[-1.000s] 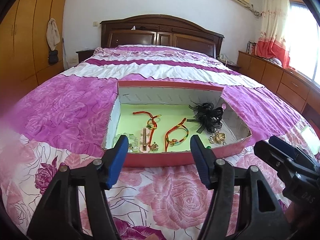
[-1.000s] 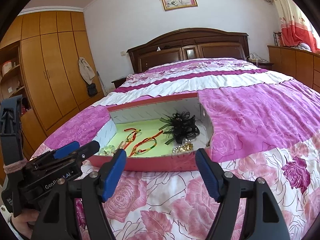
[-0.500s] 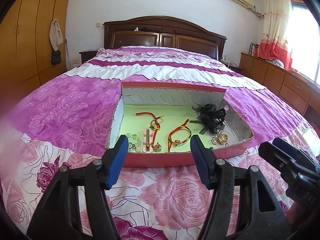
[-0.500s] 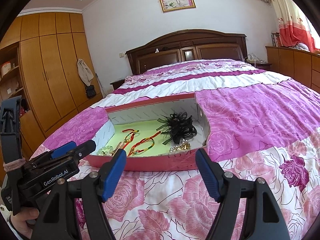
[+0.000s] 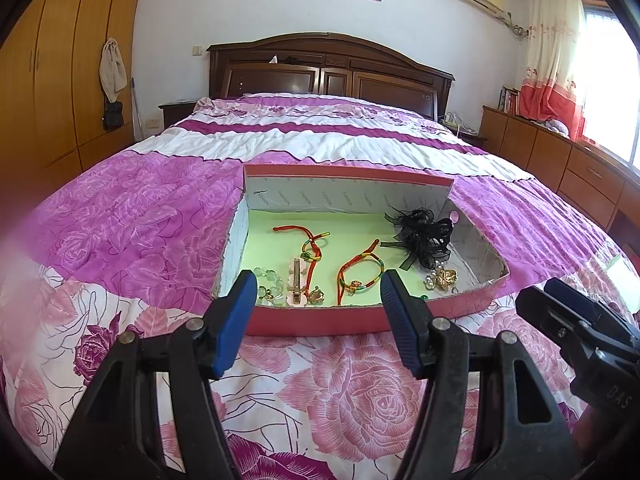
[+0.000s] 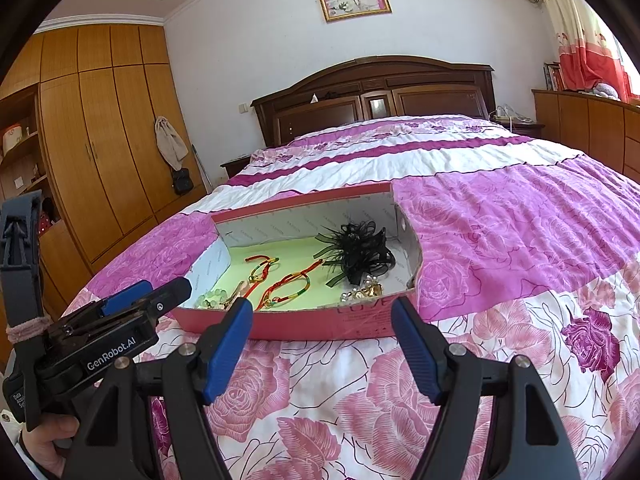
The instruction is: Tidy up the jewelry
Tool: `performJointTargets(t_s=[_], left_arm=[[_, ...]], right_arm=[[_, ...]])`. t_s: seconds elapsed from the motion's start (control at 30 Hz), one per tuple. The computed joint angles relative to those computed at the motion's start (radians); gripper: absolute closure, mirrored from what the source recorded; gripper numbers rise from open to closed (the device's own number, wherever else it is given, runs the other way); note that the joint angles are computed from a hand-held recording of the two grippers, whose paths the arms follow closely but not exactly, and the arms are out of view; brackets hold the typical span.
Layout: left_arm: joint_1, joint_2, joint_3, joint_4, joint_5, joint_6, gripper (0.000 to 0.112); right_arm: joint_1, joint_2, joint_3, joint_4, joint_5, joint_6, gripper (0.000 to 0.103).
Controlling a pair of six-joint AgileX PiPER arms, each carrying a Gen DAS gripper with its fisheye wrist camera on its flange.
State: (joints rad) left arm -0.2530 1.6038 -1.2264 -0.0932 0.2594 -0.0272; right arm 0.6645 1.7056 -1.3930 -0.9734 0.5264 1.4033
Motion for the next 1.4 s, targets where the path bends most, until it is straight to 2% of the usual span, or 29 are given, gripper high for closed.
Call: performJointTargets(t_s=[1.4], left_arm=[[0.006, 0.003, -0.001, -0.008, -0.001, 0.012, 0.056]], right_arm=[[-0.002, 0.004, 0.000, 0.003, -0.004, 0.001, 0.029]])
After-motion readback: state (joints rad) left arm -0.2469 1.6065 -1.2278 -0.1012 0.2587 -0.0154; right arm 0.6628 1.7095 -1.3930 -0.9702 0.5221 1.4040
